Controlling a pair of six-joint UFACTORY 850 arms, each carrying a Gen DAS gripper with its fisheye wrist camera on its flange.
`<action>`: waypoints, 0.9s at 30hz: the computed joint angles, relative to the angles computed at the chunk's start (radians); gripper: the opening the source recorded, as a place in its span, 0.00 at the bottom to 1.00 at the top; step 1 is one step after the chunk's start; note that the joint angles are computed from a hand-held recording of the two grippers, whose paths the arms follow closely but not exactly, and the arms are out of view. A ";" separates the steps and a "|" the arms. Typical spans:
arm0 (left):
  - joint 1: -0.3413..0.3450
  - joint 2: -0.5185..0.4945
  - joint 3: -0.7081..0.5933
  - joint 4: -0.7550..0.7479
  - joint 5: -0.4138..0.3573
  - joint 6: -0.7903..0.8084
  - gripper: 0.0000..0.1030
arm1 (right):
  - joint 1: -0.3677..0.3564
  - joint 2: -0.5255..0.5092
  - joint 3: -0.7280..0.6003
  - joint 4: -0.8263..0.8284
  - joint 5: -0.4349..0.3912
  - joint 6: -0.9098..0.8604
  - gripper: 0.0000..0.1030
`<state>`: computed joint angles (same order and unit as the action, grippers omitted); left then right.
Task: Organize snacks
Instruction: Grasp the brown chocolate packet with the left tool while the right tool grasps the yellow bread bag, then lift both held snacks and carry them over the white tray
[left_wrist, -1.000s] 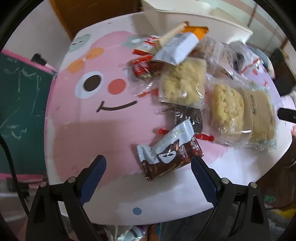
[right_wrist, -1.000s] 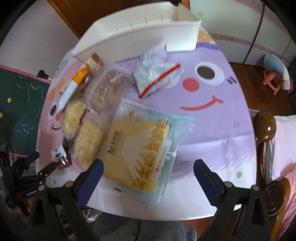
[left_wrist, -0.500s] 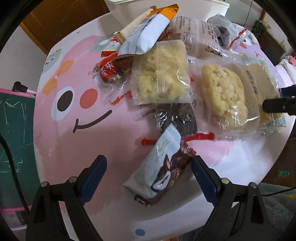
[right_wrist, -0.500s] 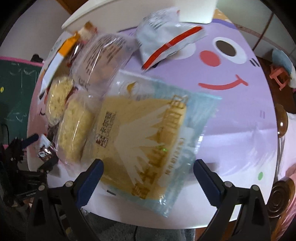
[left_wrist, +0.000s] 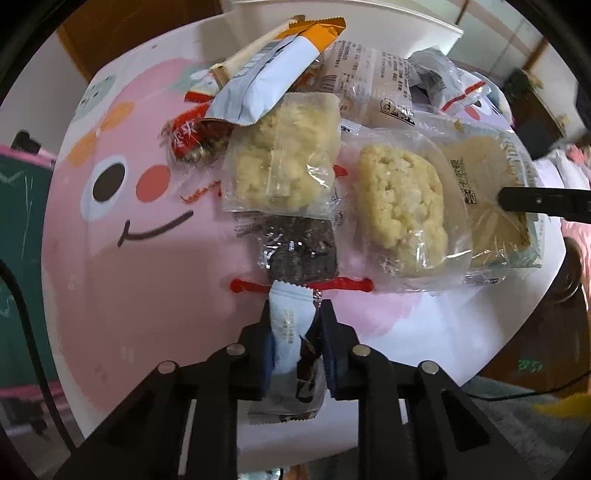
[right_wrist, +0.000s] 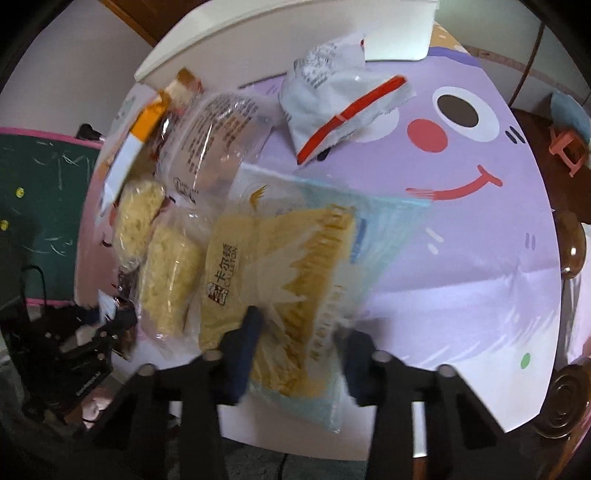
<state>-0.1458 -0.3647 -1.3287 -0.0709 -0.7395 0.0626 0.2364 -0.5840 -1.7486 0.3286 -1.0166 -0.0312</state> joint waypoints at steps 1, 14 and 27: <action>-0.005 0.001 -0.003 0.005 -0.009 -0.027 0.14 | -0.001 0.009 0.005 0.008 0.011 -0.009 0.24; 0.025 0.118 -0.014 -0.105 0.012 -0.110 0.10 | 0.005 0.129 0.018 -0.077 0.114 -0.039 0.16; 0.048 0.135 -0.183 -0.134 0.003 -0.189 0.11 | 0.015 0.194 -0.053 -0.103 0.198 -0.065 0.16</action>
<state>-0.0974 -0.2295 -1.5114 -0.2053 -0.7361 -0.1260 0.2516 -0.3900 -1.8014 0.2261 -0.8185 -0.0961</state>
